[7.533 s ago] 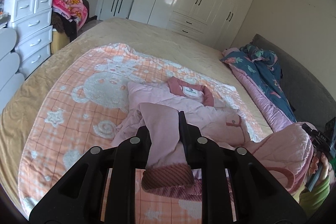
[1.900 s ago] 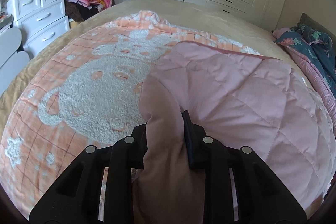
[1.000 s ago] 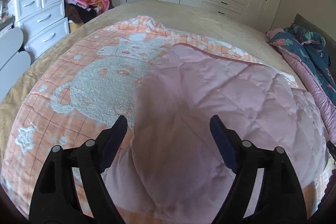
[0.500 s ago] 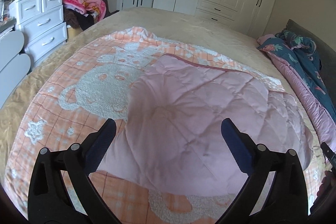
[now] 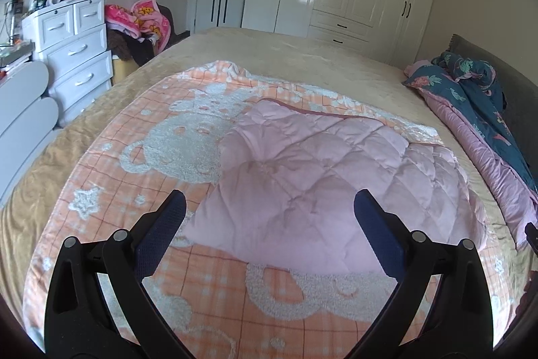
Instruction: Fold large clothes
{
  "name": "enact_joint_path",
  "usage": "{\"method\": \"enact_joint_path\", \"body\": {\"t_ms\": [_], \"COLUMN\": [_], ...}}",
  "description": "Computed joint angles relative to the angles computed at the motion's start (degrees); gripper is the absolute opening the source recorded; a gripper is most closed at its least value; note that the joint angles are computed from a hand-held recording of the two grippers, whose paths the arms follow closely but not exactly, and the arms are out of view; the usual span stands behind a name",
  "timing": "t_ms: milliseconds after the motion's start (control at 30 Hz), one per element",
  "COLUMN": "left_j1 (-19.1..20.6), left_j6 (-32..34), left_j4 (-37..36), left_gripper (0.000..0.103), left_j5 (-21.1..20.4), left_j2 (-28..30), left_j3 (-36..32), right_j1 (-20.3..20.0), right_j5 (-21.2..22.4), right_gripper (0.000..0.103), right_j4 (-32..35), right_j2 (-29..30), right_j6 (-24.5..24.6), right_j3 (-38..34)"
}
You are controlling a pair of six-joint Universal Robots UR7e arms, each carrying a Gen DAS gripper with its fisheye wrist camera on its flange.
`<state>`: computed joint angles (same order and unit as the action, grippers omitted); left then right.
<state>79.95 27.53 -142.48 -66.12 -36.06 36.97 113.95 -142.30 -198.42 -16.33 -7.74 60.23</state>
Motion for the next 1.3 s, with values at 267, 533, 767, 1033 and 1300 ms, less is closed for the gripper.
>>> {"method": "enact_joint_path", "body": {"t_ms": [267,533,767,1033,1300], "left_j1": [-0.05,-0.28,-0.36,-0.46,0.04], "left_j6": [-0.85,-0.90,-1.17,-0.86,-0.46], "left_j4": [-2.90,-5.13,-6.53,-8.76,-10.38], "left_gripper": [0.094,0.094,0.094,0.094,0.094], "left_j5": [-0.92,-0.59,-0.83,-1.72,-1.01], "left_j2": [-5.90,-10.05,-13.37,-17.23,-19.19], "left_j3": [9.02,15.35,20.51,26.76,31.05], "right_j1": [2.18,3.90,4.93,5.84,5.61], "right_j5": [-2.15,-2.57,-2.42,-2.14,-1.51], "right_gripper": [0.099,0.099,0.099,0.099,0.099], "right_j4": [-0.95,-1.38,-1.15,-1.35,0.55], "right_j2": [-2.04,-3.89,-4.67,-4.89,-4.49], "right_j6": [1.36,2.71,3.85,4.74,7.86], "right_j3": [3.82,7.58,9.24,10.53,11.62]}}
